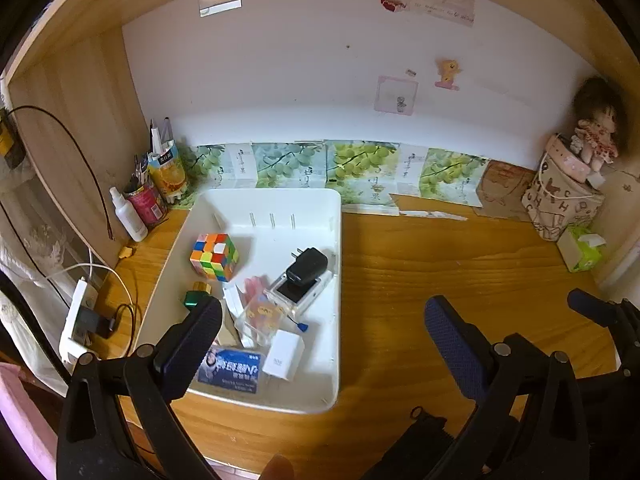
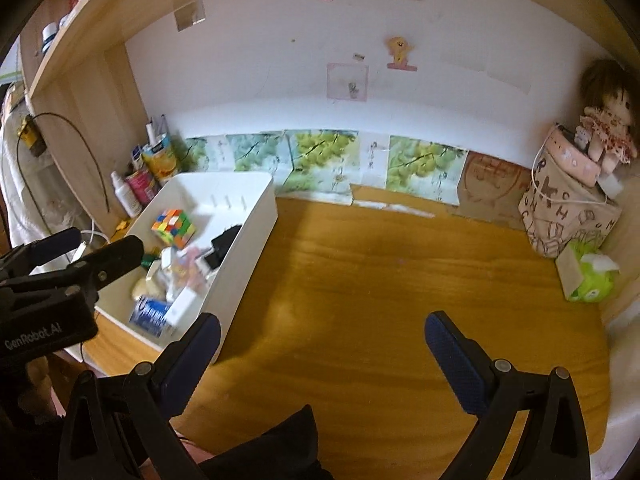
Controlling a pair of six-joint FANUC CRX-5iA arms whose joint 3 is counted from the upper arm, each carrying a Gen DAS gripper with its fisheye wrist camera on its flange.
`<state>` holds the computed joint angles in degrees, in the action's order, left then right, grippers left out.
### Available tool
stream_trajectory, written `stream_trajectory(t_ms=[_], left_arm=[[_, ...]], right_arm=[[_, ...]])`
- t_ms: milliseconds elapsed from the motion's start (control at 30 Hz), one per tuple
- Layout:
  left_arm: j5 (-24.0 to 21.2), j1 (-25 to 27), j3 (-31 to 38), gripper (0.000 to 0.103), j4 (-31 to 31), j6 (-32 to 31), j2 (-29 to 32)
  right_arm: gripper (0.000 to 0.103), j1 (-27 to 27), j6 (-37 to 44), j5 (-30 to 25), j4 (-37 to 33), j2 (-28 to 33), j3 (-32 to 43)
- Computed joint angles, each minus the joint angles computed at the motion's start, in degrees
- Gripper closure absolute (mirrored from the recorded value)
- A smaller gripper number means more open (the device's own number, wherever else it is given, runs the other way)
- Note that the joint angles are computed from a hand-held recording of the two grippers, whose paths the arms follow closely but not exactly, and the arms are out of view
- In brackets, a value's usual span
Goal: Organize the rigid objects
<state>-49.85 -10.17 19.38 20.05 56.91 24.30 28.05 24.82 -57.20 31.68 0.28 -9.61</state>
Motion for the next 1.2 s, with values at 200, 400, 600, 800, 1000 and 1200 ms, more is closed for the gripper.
stream_trajectory(t_ms=[200,400,600,800,1000,1200], left_arm=[[-2.46,-0.69,5.01,0.002,-2.95,2.27,3.00],[-0.83,-1.08,4.73,0.002,-3.77,2.81,3.39],[2.51,-1.19,2.74,0.002,-2.48,1.62,2.90],[2.61,-1.40,1.96,0.002,-1.99,0.26,2.70],[3.07,-1.63,1.77,0.002,-1.91,-0.30,2.52],[3.27,-1.68,1.32,0.002,-1.72,-0.64,2.27]], right_arm=[[0.001,-1.72,1.75,0.12,-1.74,1.91,1.90],[0.001,-1.80,1.57,0.42,-1.29,2.82,1.94],[0.001,-1.79,2.09,1.60,-0.43,3.17,1.41],[0.001,-1.94,3.27,1.19,-2.11,3.63,2.22],[0.001,-2.20,2.45,1.54,-2.29,3.44,1.85],[0.001,-2.14,2.40,1.64,-2.72,3.44,1.85]])
